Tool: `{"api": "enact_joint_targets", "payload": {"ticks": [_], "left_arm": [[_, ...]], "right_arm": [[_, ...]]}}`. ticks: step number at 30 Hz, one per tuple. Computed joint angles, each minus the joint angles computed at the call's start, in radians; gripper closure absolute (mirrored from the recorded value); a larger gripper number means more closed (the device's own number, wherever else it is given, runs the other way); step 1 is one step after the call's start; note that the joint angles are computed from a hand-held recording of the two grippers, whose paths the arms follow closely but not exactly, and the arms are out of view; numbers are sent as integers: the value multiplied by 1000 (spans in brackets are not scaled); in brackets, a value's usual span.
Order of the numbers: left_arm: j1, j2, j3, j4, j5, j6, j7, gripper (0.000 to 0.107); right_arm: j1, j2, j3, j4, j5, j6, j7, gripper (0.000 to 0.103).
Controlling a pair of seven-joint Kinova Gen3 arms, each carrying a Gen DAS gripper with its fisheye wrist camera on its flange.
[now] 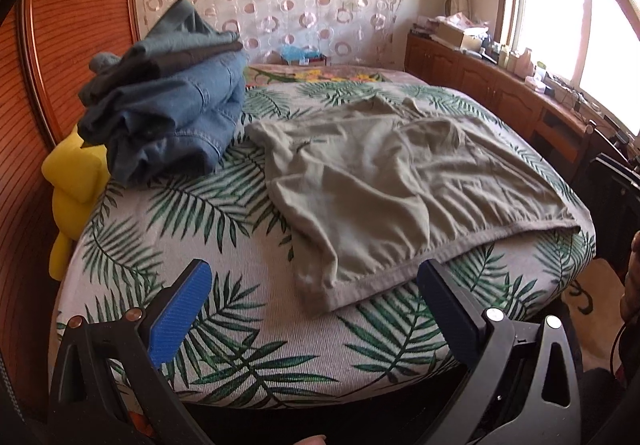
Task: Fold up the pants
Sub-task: 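Lower the left tool to the khaki pants hem and close it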
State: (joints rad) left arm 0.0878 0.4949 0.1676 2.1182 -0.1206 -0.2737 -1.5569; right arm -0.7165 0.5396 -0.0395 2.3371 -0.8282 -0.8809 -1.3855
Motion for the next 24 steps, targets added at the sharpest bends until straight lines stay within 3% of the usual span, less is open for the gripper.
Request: {"api": "enact_joint_targets", "payload": {"ticks": [13, 18, 22, 24], "left_arm": [[-69, 59, 55, -33, -41, 92, -17, 7], [-109, 67, 81, -25, -46, 81, -17, 16], [-194, 75, 158, -17, -89, 70, 3, 22], [-194, 75, 156, -11, -97, 56, 7, 32]], "right_arm": [[34, -4, 7, -2, 51, 48, -12, 5], [40, -5, 10, 4, 64, 51, -21, 5], [49, 4, 10, 1, 86, 54, -34, 5], [52, 8, 8, 3, 100, 50, -46, 5]]}}
